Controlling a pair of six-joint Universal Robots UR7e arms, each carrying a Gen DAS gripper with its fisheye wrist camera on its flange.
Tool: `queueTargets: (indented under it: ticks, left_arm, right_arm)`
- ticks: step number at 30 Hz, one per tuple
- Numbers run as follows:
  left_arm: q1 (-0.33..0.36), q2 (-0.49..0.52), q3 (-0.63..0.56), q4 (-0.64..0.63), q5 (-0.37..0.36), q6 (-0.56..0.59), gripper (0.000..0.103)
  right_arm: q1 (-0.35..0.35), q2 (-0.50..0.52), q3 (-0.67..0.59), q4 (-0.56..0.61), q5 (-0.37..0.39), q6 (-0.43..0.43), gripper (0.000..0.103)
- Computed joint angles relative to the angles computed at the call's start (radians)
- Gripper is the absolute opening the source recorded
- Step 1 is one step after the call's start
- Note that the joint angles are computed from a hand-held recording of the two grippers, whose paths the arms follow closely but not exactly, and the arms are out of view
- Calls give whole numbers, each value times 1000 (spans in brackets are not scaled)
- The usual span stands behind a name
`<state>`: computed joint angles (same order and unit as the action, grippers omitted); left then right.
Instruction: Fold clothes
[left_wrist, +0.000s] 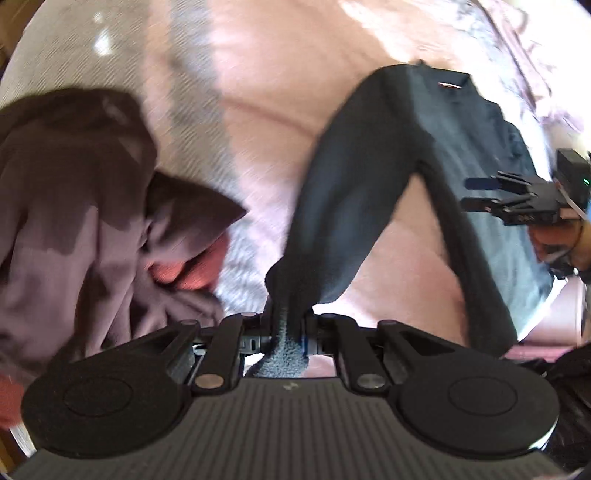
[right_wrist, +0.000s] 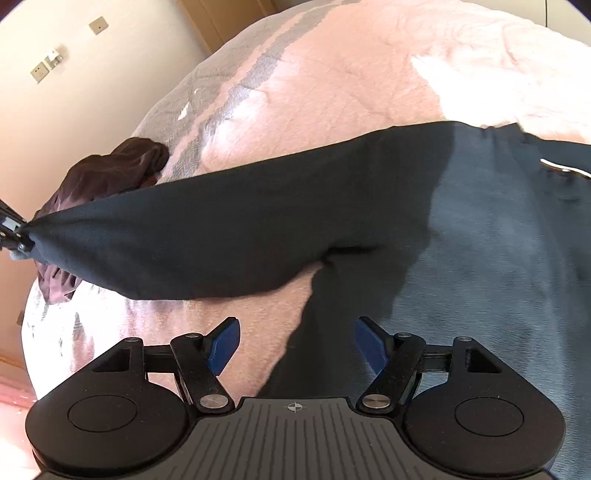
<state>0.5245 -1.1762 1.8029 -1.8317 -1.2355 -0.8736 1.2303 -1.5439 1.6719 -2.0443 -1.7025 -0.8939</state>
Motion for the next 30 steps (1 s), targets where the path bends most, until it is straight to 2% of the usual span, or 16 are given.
queueTargets:
  ticks: [3,7,8,10,12,15,16,18,21,23,24,25,26,28,30]
  left_arm:
    - [-9,6,0,42,56,-21,8]
    - [0,-26,-6,82,152,-114,10]
    - [3,-32,-9,89,176,-136,16]
    - [4,-29,-28,128,226,-177,21]
    - [4,-26,-38,161,265,-236,21]
    - [6,-31,-27,155,284,-280,25]
    - [6,-29,-24,155,285,-286,30]
    - [10,-21,-21,153,276,-283,33]
    - [13,-5,-15,124,272,-255,44]
    - [11,-8,13,82,289,-245,51]
    - [9,-12,30,57,303,-247,51]
    - [9,-15,41,36,309,-252,48]
    - [12,-17,45,27,303,-251,23]
    - [16,-25,49,10,280,-249,1]
    - [14,-53,34,13,216,-254,0]
  right_arm:
    - [3,0,9,3,-5,4,72]
    - [7,-5,16,14,-25,-10,72]
    - [8,-6,15,16,-31,-15,72]
    - [4,-4,11,19,-39,-13,72]
    - [0,-4,10,10,-44,-5,72]
    - [-5,-2,6,2,-42,10,72]
    - [-7,0,3,0,-37,15,72]
    - [-5,8,2,-13,-33,14,72]
    - [-1,22,-2,-28,-22,15,72]
    - [1,30,-5,-32,-16,14,72]
    - [2,32,-6,-32,-16,12,72]
    - [3,34,-7,-29,-21,11,72]
    - [5,35,-8,-25,-25,9,72]
    - [7,37,-10,-19,-34,6,72]
    - [8,36,-13,-15,-39,4,72]
